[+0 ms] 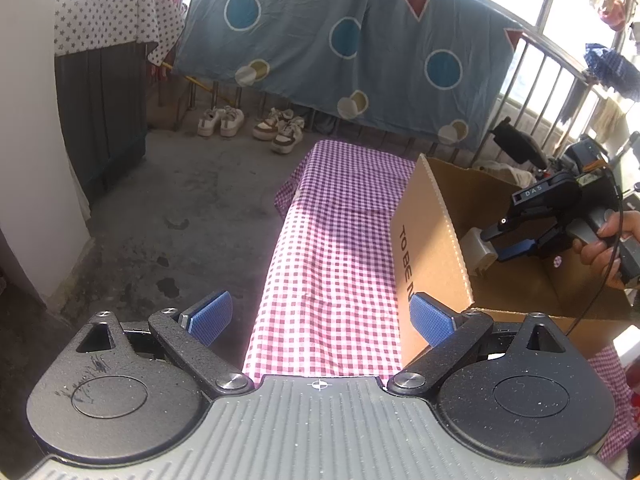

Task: Organize rigid objects
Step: 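Lower the white charger into the box and open the right tool, then grasp the black tape roll with the right tool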

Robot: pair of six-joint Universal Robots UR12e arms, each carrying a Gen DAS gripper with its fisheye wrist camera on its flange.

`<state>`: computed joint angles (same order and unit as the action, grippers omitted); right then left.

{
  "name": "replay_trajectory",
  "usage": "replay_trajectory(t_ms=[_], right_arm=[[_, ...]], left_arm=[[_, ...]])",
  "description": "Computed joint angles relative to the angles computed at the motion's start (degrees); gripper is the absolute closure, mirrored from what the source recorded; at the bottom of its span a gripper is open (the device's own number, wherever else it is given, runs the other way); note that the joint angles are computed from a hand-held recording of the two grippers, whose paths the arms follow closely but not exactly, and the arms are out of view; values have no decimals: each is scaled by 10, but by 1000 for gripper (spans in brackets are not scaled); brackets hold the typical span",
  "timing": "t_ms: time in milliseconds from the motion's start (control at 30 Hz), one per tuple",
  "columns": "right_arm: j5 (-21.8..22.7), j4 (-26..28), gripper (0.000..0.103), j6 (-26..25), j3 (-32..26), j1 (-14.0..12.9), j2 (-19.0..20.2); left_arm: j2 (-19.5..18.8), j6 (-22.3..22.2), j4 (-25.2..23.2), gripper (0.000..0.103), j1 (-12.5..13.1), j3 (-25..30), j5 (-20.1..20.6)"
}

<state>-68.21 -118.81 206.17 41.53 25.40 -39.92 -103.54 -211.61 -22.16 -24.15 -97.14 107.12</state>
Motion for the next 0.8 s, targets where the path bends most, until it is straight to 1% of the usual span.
replay_trajectory(t_ms=[33, 167, 300, 367, 533, 633, 700, 800], right_arm=[[-4, -4, 47, 1, 5, 0, -4], [-27, -17, 47, 9, 33, 0, -21], [-15, -45, 47, 16, 65, 0, -40], [-4, -75, 47, 9, 96, -1, -59], [33, -187, 47, 2, 190, 1, -119], [56, -266, 47, 3, 259, -1, -164], [59, -321, 47, 0, 303, 2, -192], [44, -400, 46, -10, 371, 5, -235]], left_arm=[[0, 0, 1, 7, -1, 0, 1], [2, 3, 3, 7, -7, 1, 7], [6, 2, 3, 7, -15, -1, 20], [9, 4, 4, 6, -19, -3, 27], [15, 22, 15, 7, -30, -6, 36], [19, 36, 27, 7, -36, -10, 33], [19, 48, 37, 6, -40, -13, 28], [18, 67, 48, 6, -46, -13, 13]])
